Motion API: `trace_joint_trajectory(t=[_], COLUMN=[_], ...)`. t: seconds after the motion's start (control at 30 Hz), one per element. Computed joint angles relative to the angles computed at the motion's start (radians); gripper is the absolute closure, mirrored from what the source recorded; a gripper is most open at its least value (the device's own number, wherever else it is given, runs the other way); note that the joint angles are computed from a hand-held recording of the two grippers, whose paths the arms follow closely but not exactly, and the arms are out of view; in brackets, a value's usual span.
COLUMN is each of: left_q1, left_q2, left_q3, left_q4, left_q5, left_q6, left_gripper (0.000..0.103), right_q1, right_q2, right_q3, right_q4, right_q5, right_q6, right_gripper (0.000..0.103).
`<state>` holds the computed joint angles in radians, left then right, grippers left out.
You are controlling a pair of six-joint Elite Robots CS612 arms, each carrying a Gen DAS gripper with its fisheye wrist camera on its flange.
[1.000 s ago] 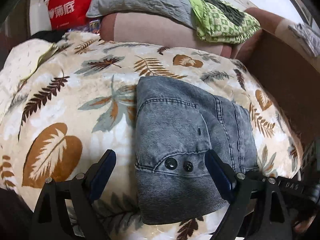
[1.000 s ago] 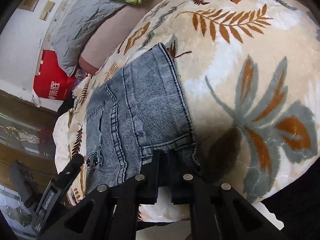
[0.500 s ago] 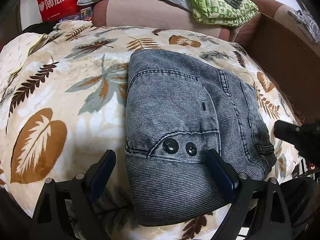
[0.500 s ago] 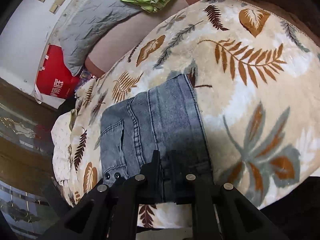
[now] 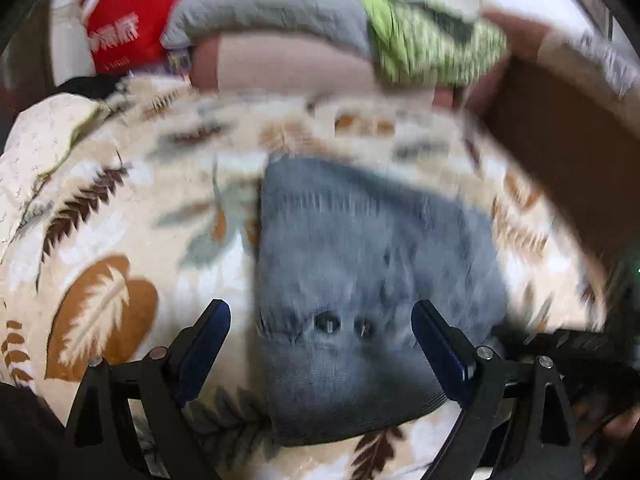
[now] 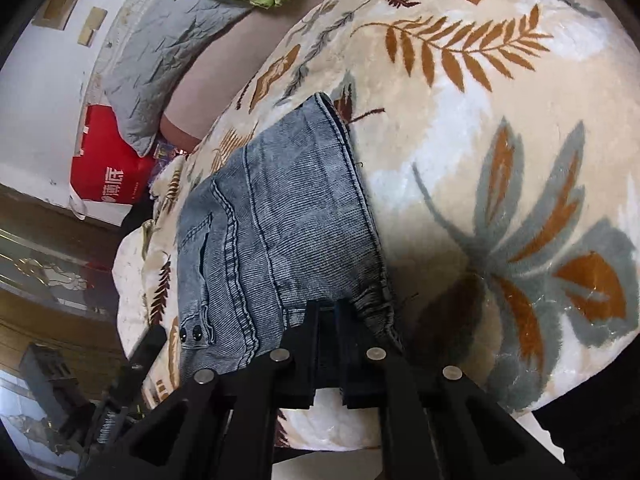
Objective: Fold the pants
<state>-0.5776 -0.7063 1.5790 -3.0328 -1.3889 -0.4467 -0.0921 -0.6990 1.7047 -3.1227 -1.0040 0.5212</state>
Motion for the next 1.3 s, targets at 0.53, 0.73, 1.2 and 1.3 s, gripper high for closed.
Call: trace_joint_trajectory(t=[0.53,0.73,1.2,1.3], left_q1=[0.011,0.027,0.063,0.061], left_q2=[0.026,-0.008,0.031,0.032], left_q3=[-0.006,0.051,-0.002,0.002], left_q4=[-0.006,-0.189,-0.051,-0.064], left_q5=[-0.077,-0.08,-0.212,-0.205], left_q6=[0.02,-0.043,-0.055,-0.038], left_gripper=[0.009,0.01,0.01,0.01], right_q1=[0.051,0.069,0.252,0.29], right_q2=[0.062,0.042,0.208,0.323], right_q3=[-0.327,-0.327,-0.872,-1.074], right_q4=[0.486,0.53,1.03,1.22], right_q5=[-0.161,-0.248,-0.491,-0.605], right_q6=[-0.314,-0.379,-0.845,-0.911], right_gripper=[0.092,0.092,0.001,0.003])
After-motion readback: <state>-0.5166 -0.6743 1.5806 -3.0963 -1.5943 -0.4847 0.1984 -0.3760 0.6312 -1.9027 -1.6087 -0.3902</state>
